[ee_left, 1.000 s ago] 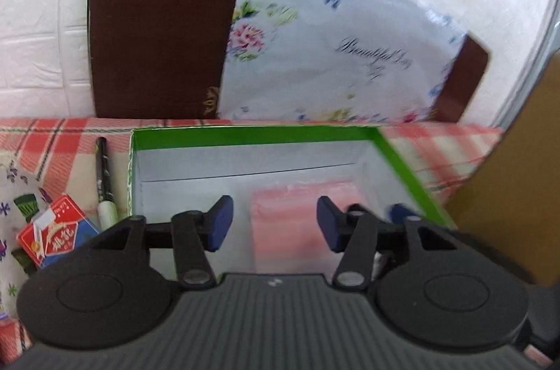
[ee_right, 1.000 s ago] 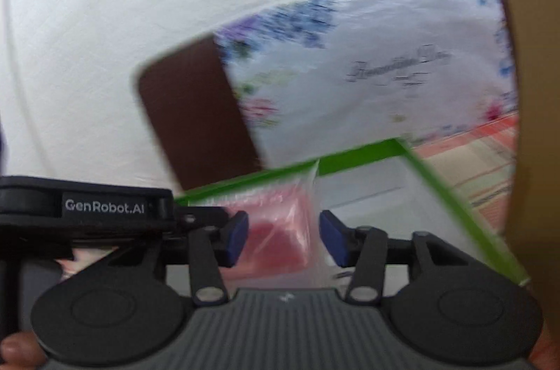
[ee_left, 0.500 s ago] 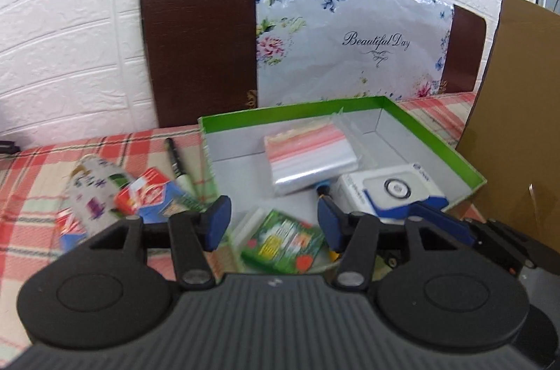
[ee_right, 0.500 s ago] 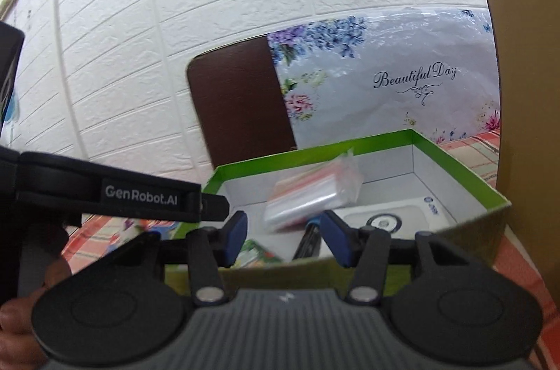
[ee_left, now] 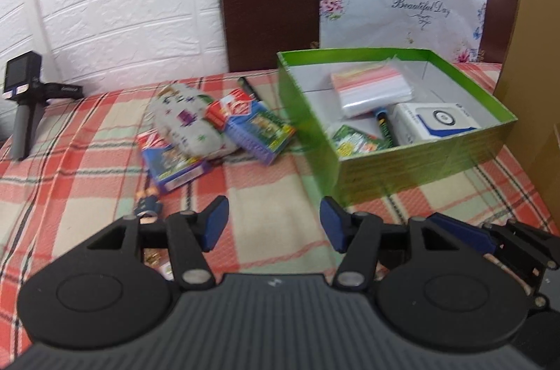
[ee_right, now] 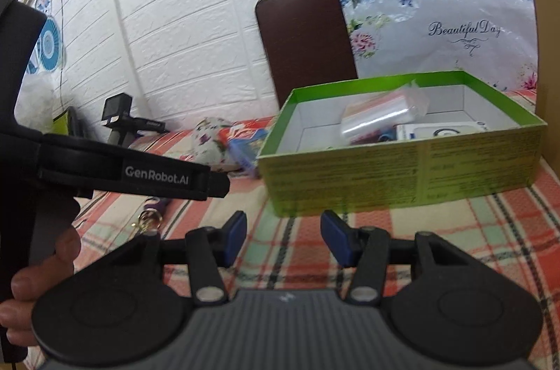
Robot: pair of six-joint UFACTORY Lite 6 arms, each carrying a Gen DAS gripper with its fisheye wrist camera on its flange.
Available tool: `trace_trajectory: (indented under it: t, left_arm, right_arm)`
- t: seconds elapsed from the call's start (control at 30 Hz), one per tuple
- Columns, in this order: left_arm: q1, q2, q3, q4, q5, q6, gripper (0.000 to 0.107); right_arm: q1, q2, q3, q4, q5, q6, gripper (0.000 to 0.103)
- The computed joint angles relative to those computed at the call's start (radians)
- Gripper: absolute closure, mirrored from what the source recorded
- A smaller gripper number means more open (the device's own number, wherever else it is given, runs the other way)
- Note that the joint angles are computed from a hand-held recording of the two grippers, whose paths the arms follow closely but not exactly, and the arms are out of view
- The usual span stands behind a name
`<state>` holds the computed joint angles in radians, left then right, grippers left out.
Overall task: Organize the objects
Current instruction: 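Grasp the purple figure keychain by its rings with the left tool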
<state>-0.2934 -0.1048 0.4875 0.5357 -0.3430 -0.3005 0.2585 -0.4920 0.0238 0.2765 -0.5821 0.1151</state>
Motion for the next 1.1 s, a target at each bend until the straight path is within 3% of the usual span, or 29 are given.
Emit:
trace_trajectory:
  t: [0.3, 0.53, 0.73, 0.97, 1.0, 1.03, 1.1]
  left_arm:
    - [0.183, -0.010, -0.032, 0.143, -0.030, -0.075, 0.047]
    - [0.382, 0.059, 0.008, 0.349, -0.091, -0.207, 0.046]
    - [0.548, 0.196, 0.167, 0.753, -0.095, -0.639, 0.046]
    - [0.595, 0.251, 0.251, 1.004, -0.176, -0.897, 0.046]
    - [0.588, 0.262, 0.260, 1.023, -0.176, -0.922, 0.046]
    - [0.582, 0.275, 0.270, 1.043, -0.177, -0.946, 0.046]
    - [0.572, 0.292, 0.283, 1.097, -0.190, -0.989, 0.046]
  right_arm:
    - [0.252, 0.066, 0.056, 0.308, -0.028, -0.197, 0.054]
    - [0.355, 0.167, 0.112, 0.386, -0.049, -0.240, 0.054]
    - [0.364, 0.297, 0.211, 0.285, -0.031, -0.174, 0.053]
    - [0.403, 0.538, 0.407, 0.248, -0.008, -0.266, 0.052]
    - [0.401, 0.582, 0.443, 0.259, 0.012, -0.297, 0.058]
    - [0.393, 0.619, 0.470, 0.250, 0.034, -0.301, 0.085]
    - [0.407, 0.618, 0.451, 0.264, -0.002, -0.300, 0.084]
